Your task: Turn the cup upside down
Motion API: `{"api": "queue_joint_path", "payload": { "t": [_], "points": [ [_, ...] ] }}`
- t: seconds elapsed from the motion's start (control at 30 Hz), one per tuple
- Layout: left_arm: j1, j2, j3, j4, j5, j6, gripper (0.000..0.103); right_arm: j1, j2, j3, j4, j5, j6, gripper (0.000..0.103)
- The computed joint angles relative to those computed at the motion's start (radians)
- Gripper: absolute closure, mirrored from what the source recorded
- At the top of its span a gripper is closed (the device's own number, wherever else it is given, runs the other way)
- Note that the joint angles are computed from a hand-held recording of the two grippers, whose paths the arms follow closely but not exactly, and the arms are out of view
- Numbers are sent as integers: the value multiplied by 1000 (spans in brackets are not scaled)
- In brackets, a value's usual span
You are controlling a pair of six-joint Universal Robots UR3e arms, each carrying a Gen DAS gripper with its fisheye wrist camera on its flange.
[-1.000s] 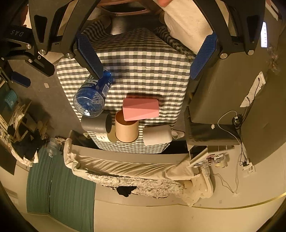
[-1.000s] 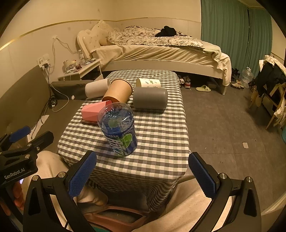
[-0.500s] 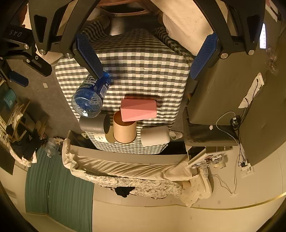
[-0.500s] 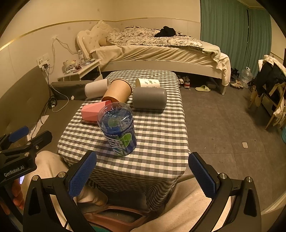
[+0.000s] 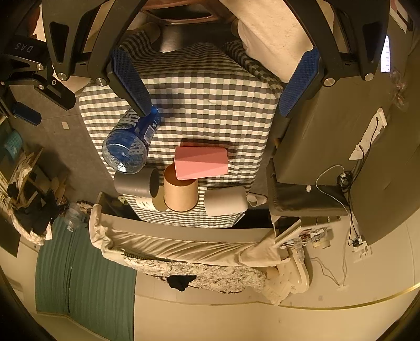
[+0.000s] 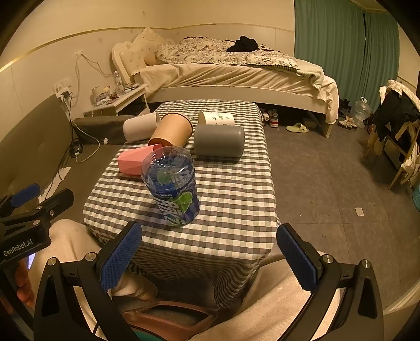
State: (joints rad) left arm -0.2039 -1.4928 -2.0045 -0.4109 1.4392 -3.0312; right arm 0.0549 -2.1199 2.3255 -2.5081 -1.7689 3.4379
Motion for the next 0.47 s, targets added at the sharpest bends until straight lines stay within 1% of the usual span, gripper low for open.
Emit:
{"api": "queue_joint_path", "payload": {
  "t": [0.47],
  "points": [
    [11,4,-12,1,-3,6,2,9,20,-2,-9,-3,6,0]
  ]
}}
